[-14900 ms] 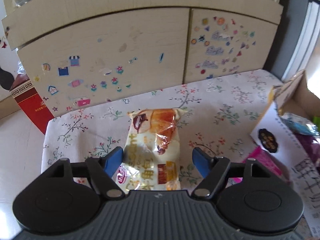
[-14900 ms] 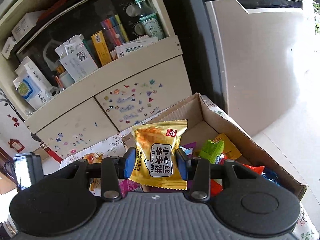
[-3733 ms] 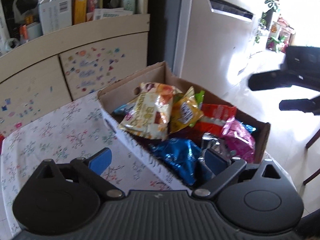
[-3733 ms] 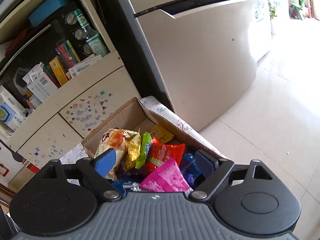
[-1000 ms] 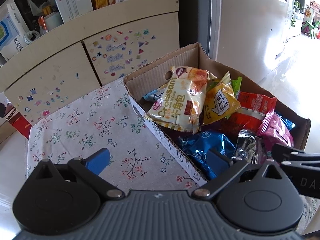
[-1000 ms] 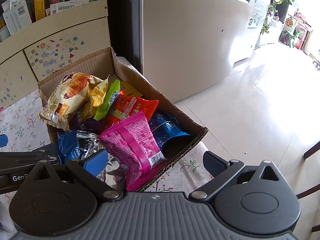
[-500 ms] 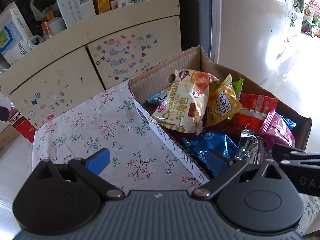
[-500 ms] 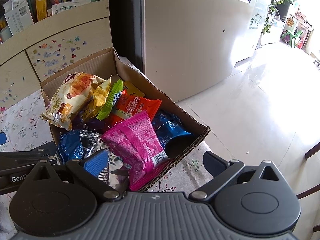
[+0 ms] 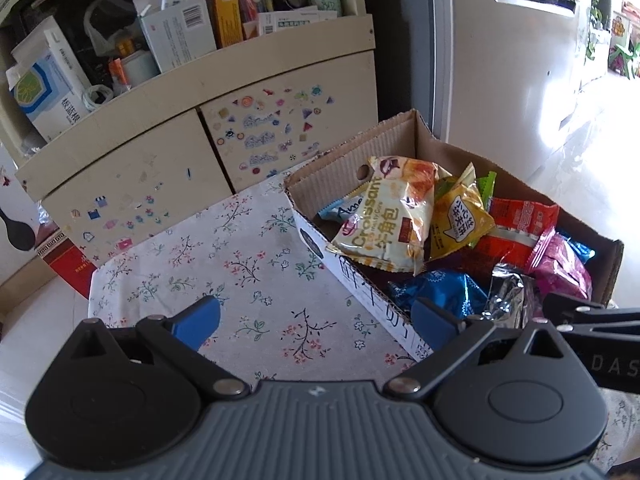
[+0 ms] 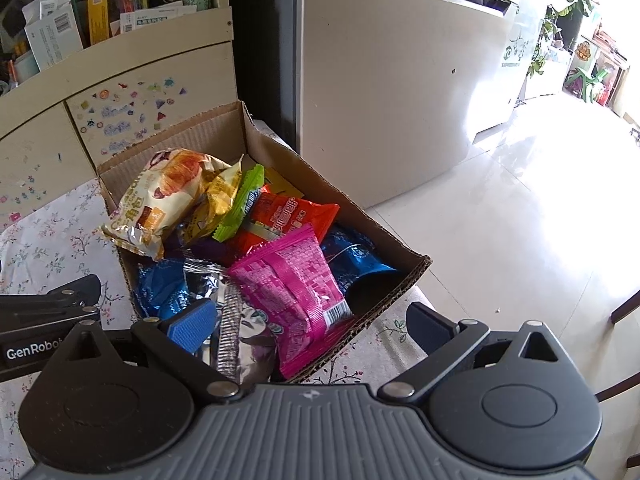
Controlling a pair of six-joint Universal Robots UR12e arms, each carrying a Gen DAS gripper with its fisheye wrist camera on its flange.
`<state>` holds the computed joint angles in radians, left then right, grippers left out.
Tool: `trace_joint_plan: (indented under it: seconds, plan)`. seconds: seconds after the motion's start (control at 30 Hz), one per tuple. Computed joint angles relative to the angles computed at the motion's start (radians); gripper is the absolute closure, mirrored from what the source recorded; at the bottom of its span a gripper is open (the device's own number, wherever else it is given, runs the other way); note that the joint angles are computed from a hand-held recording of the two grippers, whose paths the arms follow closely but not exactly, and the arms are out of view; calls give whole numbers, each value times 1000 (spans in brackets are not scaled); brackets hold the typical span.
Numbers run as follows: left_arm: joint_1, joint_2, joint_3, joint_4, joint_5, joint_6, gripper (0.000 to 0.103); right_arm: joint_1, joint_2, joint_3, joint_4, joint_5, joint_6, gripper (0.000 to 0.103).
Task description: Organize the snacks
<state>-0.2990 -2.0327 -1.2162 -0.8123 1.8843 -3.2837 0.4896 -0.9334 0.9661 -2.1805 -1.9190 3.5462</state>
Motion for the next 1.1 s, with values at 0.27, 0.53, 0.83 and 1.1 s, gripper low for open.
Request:
trace_joint_plan:
  seconds: [0.27, 0.53, 0.83, 1.1]
  plan:
    - [5, 36, -45, 23, 6, -9, 2, 11, -7, 7, -20, -8, -21, 0]
    - [22, 90, -108, 29, 9, -37, 2, 28, -16, 22, -61, 15, -54, 0]
    - [37, 150, -185, 9, 33, -84, 2, 54, -17, 35, -72, 31, -89, 0]
    - [51, 203, -260, -19, 43, -134, 1, 79, -25, 64, -82, 48, -119, 0]
